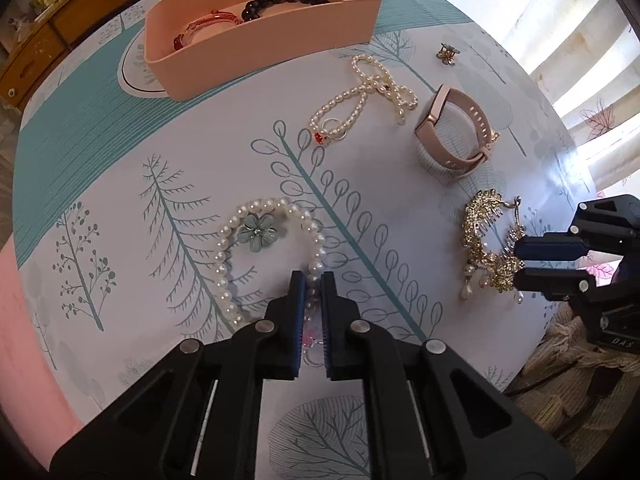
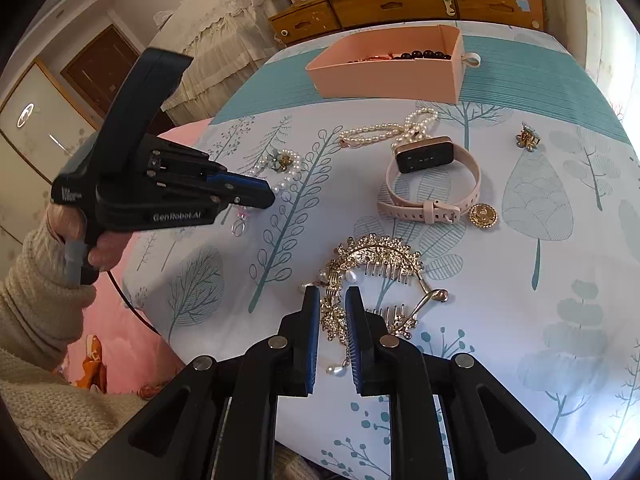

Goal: Organize jewelry
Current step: 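Grasp and lift the pearl flower bracelet with the left tool while the right tool holds the comb, then lower the comb into the pink box with the right tool while the left tool drops the pearl bracelet in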

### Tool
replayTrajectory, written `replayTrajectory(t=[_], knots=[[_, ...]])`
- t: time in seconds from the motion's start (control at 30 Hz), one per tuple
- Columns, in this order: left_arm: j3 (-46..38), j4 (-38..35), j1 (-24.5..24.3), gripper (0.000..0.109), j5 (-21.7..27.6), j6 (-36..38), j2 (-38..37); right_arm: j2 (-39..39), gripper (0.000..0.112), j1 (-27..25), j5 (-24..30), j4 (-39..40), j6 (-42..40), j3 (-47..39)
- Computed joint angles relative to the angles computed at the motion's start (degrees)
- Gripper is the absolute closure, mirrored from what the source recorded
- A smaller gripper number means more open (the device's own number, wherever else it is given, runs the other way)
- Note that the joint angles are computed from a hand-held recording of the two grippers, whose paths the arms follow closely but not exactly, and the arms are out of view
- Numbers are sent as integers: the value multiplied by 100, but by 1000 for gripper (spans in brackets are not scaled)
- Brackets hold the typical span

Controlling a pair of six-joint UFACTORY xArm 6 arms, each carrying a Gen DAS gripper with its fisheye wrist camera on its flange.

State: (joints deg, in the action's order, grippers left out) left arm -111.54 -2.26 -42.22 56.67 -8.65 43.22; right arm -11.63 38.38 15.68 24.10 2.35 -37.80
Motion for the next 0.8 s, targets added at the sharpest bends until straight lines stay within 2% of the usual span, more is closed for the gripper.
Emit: replayTrajectory(t=[0.1,0.27,0.33,0.37,0.43,0.53,0.63,0.8], knots=[[83,-234,23,104,-108,-112,-65,74,85,-9,19,-491,392,-57],[908,-760,132,104,-889,-291,-701,358,84,4,68,-1159,887,-296],[1163,-879,166,104,-1126,-355,-942,531,84,28,132,-1670,1268,-456],[1303,-944,188,104,-1257,-394,-1078,615,86,30,173,-1950,1471,-532],[1503,-928,217,104,-1440,-527,-1304,764,98,34,308,-2640,2022,-691],[1712,-900,279,104,-1652,-664,-1590,861,103,87,485,-3219,2488,-836],[1705,-745,316,104,-1766,-837,-1724,759,103,106,483,-3079,2469,-800],[1259,-352,367,104,-1742,-1135,-1691,197,103,49,341,-2230,1849,-646]])
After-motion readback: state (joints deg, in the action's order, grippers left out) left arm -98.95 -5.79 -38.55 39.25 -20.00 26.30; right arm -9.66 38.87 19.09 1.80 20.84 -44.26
